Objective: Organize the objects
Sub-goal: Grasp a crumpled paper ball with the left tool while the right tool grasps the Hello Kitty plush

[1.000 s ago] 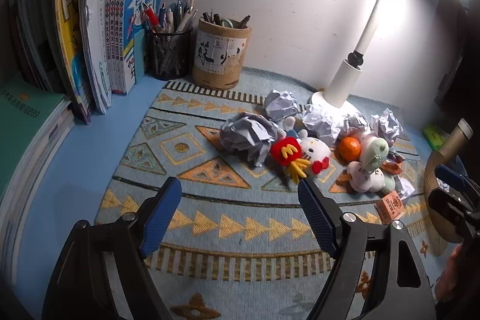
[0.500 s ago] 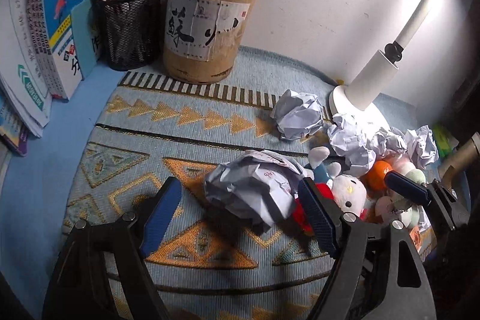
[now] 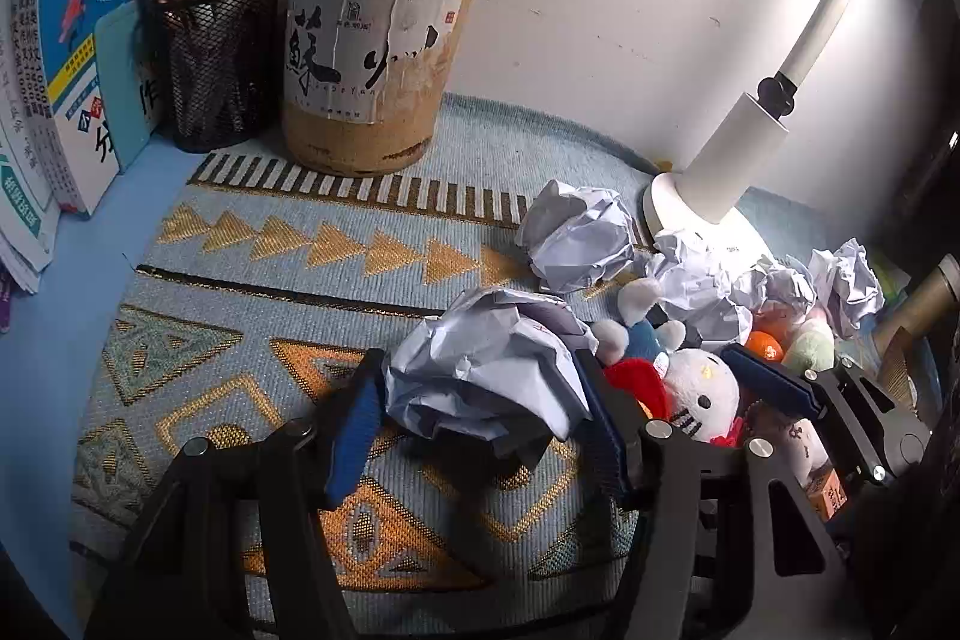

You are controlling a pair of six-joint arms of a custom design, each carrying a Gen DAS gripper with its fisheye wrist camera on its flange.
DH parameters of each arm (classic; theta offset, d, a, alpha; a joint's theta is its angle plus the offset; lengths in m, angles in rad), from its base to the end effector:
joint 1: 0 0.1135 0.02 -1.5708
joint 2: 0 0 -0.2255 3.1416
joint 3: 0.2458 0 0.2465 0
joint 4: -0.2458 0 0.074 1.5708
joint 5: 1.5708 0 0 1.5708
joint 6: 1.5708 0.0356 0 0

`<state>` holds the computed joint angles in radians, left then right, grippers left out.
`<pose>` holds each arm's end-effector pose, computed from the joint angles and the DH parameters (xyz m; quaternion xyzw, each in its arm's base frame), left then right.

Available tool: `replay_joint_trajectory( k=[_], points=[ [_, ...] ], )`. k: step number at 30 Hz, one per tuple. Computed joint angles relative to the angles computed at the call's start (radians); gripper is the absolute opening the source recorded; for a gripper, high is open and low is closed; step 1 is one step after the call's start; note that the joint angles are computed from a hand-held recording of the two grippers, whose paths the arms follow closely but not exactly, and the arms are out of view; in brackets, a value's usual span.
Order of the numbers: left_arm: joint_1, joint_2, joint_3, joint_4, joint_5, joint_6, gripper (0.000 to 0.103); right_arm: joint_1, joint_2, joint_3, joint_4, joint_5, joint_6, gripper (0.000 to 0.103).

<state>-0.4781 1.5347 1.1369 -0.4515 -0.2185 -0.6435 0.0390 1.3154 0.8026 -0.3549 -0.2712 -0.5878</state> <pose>0.2942 -0.1438 0.2199 -0.1152 0.9237 -0.1002 0.3514 0.2702 0.0201 0.1840 -0.3311 0.8706 0.0297 0.3628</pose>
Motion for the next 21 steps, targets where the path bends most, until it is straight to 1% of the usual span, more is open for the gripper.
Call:
replay_joint_trajectory(
  k=[3, 5, 7, 10, 12, 15, 17, 19, 21],
  points=[
    [-0.010, -0.039, -0.031, 0.012, -0.035, -0.012, 0.054, -0.018, -0.004, 0.005, -0.014, -0.036, 0.003, 0.065],
    [-0.016, -0.070, -0.048, -0.002, -0.071, -0.030, 0.054, -0.047, -0.016, 0.020, -0.062, -0.108, -0.011, 0.065],
    [-0.027, -0.123, -0.071, -0.018, -0.100, -0.051, 0.054, -0.090, -0.052, 0.044, -0.155, -0.185, -0.038, 0.065],
    [-0.078, -0.227, -0.086, -0.086, -0.169, -0.102, 0.054, -0.188, -0.175, 0.067, -0.337, -0.305, -0.118, 0.065],
    [-0.135, -0.287, -0.084, -0.151, -0.221, -0.148, 0.054, -0.291, -0.245, 0.100, -0.488, -0.387, -0.206, 0.065],
    [-0.270, -0.313, -0.058, -0.225, -0.323, -0.228, 0.054, -0.512, -0.289, 0.155, -0.700, -0.464, -0.402, 0.065],
    [-0.373, -0.307, -0.053, -0.255, -0.377, -0.293, 0.054, -0.681, -0.242, 0.200, -0.806, -0.474, -0.541, 0.065],
    [-0.467, -0.272, -0.049, -0.253, -0.408, -0.361, 0.054, -0.840, -0.156, 0.234, -0.882, -0.462, -0.672, 0.065],
    [-0.536, -0.216, -0.048, -0.212, -0.414, -0.412, 0.054, -0.971, -0.067, 0.251, -0.899, -0.439, -0.773, 0.065]
  ],
)
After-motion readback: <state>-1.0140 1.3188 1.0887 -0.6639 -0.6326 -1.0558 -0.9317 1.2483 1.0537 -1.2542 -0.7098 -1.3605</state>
